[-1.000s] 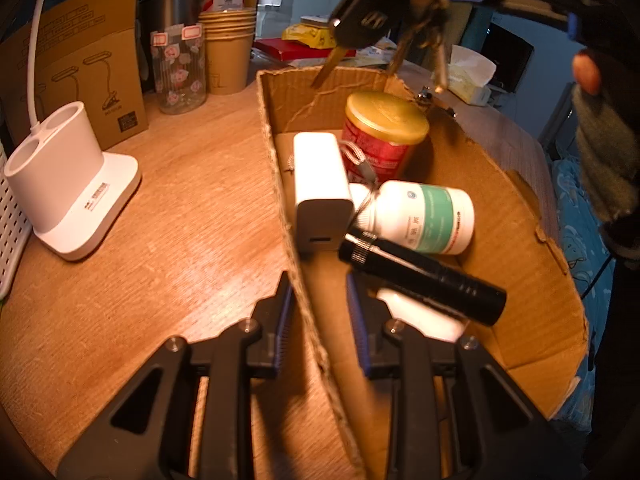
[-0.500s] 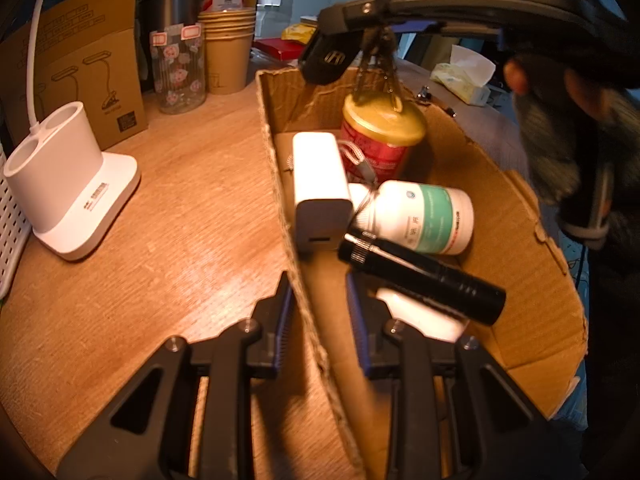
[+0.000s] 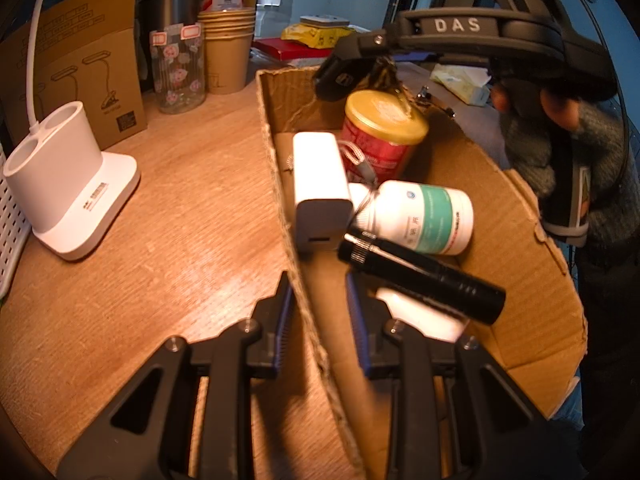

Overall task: Organize rigid objects
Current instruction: 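Lower the keys into the box and open the right tool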

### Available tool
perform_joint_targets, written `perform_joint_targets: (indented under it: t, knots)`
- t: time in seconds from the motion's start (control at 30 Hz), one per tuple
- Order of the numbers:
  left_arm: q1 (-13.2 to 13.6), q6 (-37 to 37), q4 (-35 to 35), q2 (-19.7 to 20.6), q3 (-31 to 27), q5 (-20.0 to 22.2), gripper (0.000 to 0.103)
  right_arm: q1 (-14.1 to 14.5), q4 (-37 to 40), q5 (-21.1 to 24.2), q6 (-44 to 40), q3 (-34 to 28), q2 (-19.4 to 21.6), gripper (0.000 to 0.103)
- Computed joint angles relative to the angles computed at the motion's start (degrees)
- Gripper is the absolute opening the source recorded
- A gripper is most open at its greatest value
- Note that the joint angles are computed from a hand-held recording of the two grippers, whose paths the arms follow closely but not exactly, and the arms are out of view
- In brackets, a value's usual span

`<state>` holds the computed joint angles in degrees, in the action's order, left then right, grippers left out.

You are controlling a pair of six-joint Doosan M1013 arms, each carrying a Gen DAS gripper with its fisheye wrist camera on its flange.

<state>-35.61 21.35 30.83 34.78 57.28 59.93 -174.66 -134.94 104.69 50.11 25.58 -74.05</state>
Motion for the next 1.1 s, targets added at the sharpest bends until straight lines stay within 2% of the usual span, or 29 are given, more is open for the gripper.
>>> perform_joint_targets:
  t: [0.23, 0.7, 1.1]
  knots:
    - [0.00, 0.01, -0.01, 0.00, 0.01, -0.01, 0.028, -0.42, -2.40, -0.94, 1.49, 0.36, -0.59, 0.042]
    - [-0.05, 0.11, 0.09, 0.15, -0.23, 0.13, 0.028, -1.03, -1.09, -1.28, 2.46, -0.07, -0.50, 0.043]
    - [-0.04, 0.12, 0.10, 0.13, -0.20, 0.12, 0.028, -1.64, -1.45, -0.79, 3.48, 2.75, -1.62, 0.043]
